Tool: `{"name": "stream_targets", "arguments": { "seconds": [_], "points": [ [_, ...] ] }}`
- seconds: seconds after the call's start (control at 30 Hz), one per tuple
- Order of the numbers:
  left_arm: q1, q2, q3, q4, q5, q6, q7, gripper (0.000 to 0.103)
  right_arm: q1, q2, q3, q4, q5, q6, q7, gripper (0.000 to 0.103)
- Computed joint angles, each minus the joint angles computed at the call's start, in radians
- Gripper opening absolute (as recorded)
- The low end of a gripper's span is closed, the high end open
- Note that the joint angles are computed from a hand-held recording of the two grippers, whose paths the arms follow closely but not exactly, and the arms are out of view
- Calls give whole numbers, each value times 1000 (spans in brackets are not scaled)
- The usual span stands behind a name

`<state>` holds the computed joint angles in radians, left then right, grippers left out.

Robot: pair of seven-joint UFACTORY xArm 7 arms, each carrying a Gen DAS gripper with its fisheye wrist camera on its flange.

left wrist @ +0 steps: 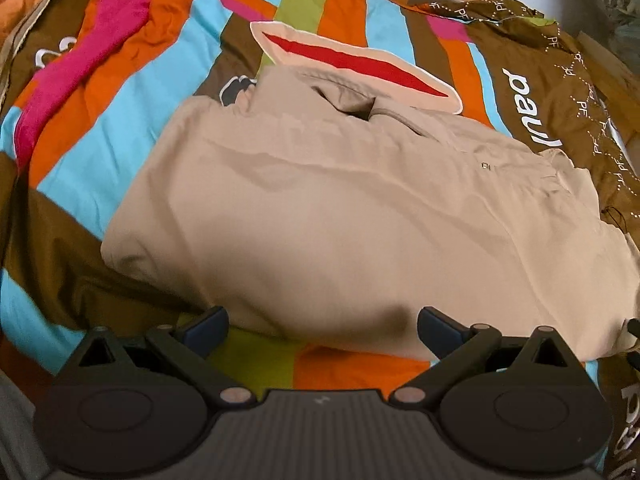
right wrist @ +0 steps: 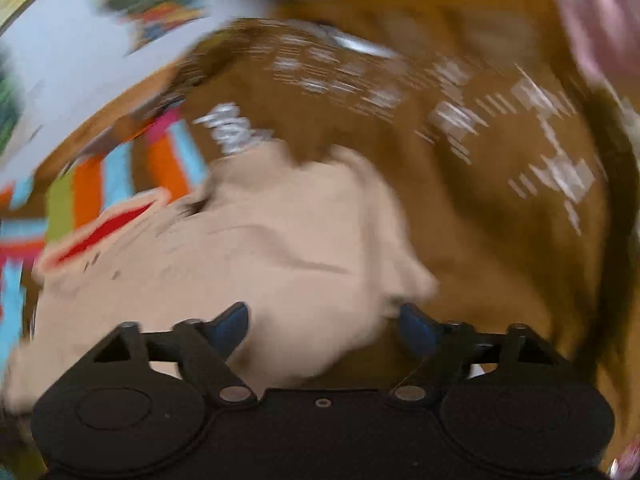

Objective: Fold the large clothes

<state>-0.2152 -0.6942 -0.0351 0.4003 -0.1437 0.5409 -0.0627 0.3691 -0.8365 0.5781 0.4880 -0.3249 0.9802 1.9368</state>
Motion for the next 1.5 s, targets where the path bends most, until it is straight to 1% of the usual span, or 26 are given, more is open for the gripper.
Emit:
{"name": "stream_targets", "arguments": {
  "seconds": [0.03, 0.07, 0.1, 0.17, 0.2, 0.3, 0.4, 0.5, 0.63, 0.8, 0.87, 0.9, 0.97, 1.03, 1.07, 1.13, 1.17, 1.2, 1.27, 1.33, 1.37, 1.43, 1.5],
  "points": [
    [3, 3, -3, 2, 2, 2, -5, 102, 7, -29, -13, -36, 16, -24, 29, 66],
    [6, 5, -7, 3, 4, 1, -10, 102, 11, -57, -25, -69, 26, -46, 48, 56],
    [8, 7, -9, 4, 8, 1, -14, 102, 7, -74, -26, -89, 32, -52, 65, 41],
    [11, 11, -17, 4, 19, 1, -18, 102, -9, -101, -14, -103, 23, -44, 88, 34],
    [13, 14, -21, 5, 25, 2, -20, 102, -15, -101, -10, -97, 13, -33, 80, 30],
    [14, 16, -26, 5, 37, 7, -26, 102, -38, -26, 16, -20, -49, 39, -20, 25],
    [15, 17, -31, 6, 44, 10, -36, 102, -59, 61, 54, 63, -131, 123, -117, 23],
    [20, 20, -41, 7, 58, 12, -49, 102, -57, 89, 57, 87, -182, 151, -144, 23],
    [25, 21, -52, 7, 78, 13, -67, 102, -43, 94, 48, 86, -206, 163, -132, 23],
    [27, 20, -50, 9, 89, 23, -82, 102, -43, 109, 58, 104, -249, 195, -134, 24],
    [27, 20, -46, 12, 86, 30, -87, 102, -54, 139, 83, 137, -266, 255, -140, 26],
    [27, 23, -41, 16, 83, 36, -89, 102, -57, 151, 97, 153, -281, 290, -141, 30],
    [25, 34, -26, 28, 70, 54, -88, 102, -59, 172, 124, 179, -316, 351, -128, 34],
    [22, 41, -10, 41, 48, 77, -87, 102, -46, 192, 127, 190, -348, 369, -124, 34],
    [18, 44, 4, 46, 32, 88, -80, 102, -36, 204, 122, 190, -362, 363, -123, 36],
    [21, 49, 16, 52, 2, 101, -86, 102, -14, 231, 110, 191, -400, 330, -124, 43],
    [36, 50, 9, 51, -1, 95, -108, 102, -3, 240, 103, 188, -422, 305, -122, 49],
    [65, 49, -7, 46, 5, 81, -150, 102, 9, 247, 88, 178, -453, 253, -119, 54],
    [135, 54, -51, 41, 45, 47, -253, 102, 26, 266, 59, 163, -509, 152, -123, 57],
    [176, 60, -79, 33, 88, 11, -329, 102, 28, 306, 33, 161, -573, 36, -139, 59],
    [185, 67, -87, 30, 107, -8, -352, 102, 22, 336, 26, 169, -610, -13, -146, 61],
    [192, 84, -100, 28, 146, -42, -380, 102, 2, 408, 31, 207, -689, -62, -138, 63],
    [202, 101, -111, 31, 185, -60, -405, 103, -3, 489, 20, 251, -769, -105, -119, 70]
  ]
}}
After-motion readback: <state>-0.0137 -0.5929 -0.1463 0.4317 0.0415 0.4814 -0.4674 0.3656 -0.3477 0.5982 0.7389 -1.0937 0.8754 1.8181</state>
